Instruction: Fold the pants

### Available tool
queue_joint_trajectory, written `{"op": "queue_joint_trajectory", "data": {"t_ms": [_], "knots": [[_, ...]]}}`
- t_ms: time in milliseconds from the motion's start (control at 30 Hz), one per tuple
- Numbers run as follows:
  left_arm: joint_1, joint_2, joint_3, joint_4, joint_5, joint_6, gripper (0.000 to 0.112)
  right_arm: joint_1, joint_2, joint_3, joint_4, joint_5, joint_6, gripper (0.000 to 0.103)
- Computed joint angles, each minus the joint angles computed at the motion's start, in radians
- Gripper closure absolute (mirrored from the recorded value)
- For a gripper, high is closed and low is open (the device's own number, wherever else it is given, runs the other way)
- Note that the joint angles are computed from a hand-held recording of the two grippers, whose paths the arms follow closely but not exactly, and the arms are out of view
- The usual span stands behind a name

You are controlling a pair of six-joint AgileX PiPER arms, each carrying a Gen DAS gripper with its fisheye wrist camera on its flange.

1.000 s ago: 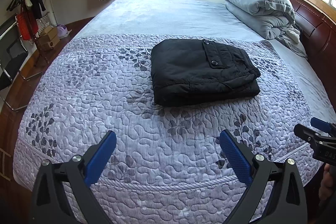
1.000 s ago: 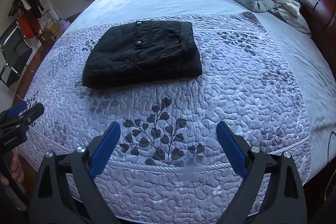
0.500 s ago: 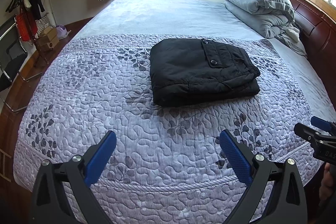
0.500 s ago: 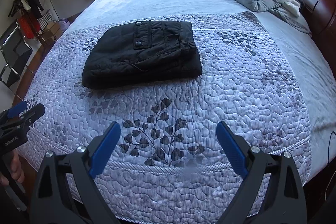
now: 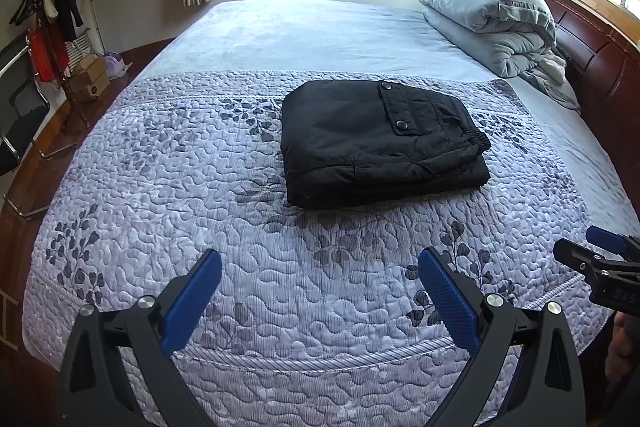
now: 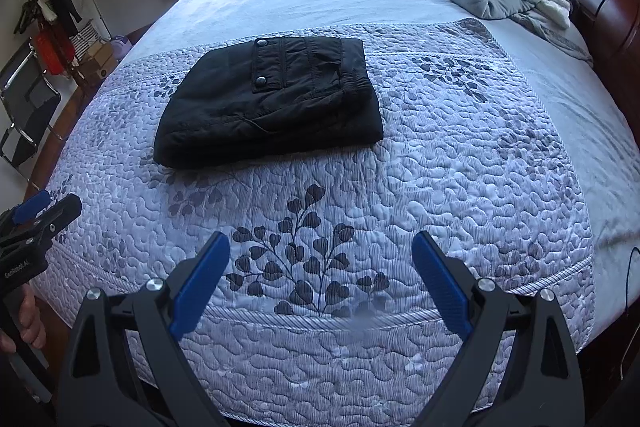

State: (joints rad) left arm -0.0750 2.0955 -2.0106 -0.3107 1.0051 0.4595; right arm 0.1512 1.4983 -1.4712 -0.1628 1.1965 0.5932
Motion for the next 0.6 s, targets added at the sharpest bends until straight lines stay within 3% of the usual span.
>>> {"op": "queue_joint_trajectory", "data": {"t_ms": [600], "knots": [[-0.002, 0.002, -0.016, 0.003, 0.024, 0.001, 0.013, -0.008, -0.013, 0.007, 0.002, -0.002, 0.004, 0.011]]}}
